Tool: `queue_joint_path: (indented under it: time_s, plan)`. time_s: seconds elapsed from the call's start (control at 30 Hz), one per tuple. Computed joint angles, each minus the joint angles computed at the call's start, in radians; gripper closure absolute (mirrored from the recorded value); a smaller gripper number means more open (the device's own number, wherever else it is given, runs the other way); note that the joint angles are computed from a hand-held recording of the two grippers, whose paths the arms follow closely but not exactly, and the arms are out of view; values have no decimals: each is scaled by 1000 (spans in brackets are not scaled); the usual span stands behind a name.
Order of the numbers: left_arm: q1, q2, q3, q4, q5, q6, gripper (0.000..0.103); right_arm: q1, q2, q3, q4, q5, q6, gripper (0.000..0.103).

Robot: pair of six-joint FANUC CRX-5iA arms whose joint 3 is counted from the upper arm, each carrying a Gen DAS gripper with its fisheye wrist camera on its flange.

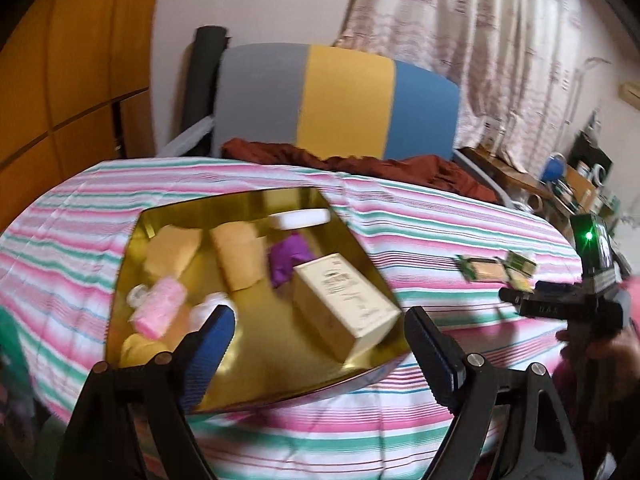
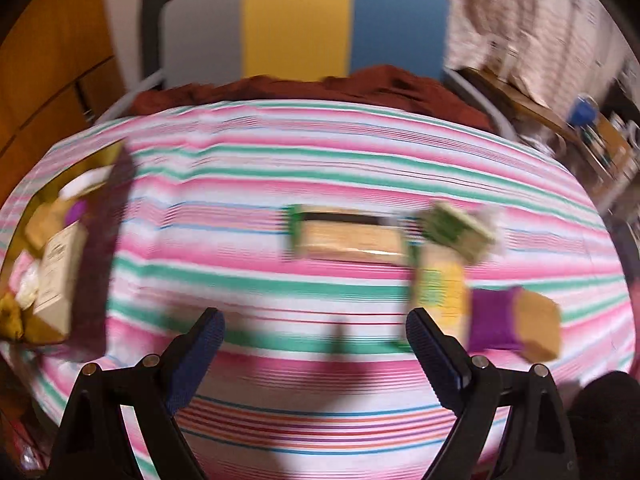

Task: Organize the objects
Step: 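Move both grippers back over the remaining pile of items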

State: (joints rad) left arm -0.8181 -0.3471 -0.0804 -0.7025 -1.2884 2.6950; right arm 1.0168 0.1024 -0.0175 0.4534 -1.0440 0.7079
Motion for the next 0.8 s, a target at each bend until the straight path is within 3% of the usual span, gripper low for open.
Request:
queue_joint_path:
  time_s: [0.2,0.47,0.8]
  plan:
    - [24,58,35,66,83,-104,16,-117,-79,-85,75,6,-185,9]
    - [70,167,83,190,171,-265,16,-273,-189,-200,-32,149,-546,9]
    - [120,367,221,331,213,-516,16,-286,-209,-210,-84,221,-514,9]
